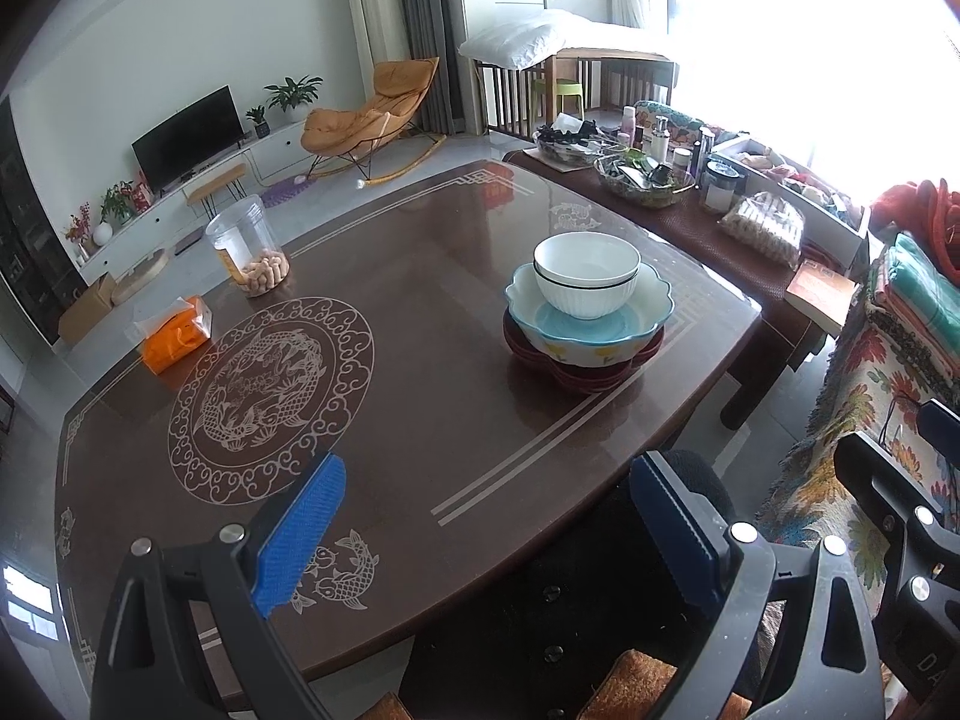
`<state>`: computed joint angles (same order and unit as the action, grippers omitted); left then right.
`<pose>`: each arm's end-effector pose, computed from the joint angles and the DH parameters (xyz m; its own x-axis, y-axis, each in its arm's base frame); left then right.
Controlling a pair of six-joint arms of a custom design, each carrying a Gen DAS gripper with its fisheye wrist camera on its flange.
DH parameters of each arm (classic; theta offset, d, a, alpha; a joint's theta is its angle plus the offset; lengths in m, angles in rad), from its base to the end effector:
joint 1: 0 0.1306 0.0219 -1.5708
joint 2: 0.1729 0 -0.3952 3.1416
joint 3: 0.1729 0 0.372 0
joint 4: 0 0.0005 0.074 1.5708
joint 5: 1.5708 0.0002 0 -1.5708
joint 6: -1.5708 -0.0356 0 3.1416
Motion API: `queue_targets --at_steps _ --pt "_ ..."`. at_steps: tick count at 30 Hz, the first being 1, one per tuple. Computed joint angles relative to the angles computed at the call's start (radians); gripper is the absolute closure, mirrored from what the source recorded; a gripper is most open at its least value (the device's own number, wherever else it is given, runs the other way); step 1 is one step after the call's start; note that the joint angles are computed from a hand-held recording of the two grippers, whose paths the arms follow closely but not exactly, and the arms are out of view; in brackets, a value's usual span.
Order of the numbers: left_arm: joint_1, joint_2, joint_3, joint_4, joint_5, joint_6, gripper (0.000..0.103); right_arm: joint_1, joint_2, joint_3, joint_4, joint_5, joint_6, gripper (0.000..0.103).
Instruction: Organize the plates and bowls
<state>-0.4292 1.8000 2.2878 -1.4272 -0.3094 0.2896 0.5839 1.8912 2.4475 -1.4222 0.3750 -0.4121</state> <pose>0.5214 -0.2273 0.5814 -0.7700 0.0532 -0.6359 0.0137 0.9977 0.0670 0.5032 0.3163 0.5934 -0.7084 -0.0214 -0.7055 -0.0340 0.9994 0.0039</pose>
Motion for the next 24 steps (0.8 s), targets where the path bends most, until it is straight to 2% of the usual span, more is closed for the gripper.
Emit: queue_targets --at_steps 18,24 --pt "-0.012 -0.023 -0.025 0.024 -0.032 0.004 0.007 0.012 -0.019 -0.014 0.006 0.021 -0.001 0.023" --pt "-0.042 0.034 0.066 0.008 -0.032 -0.006 0.007 0.003 -0.013 0.007 -0.009 0.045 0.011 0.023"
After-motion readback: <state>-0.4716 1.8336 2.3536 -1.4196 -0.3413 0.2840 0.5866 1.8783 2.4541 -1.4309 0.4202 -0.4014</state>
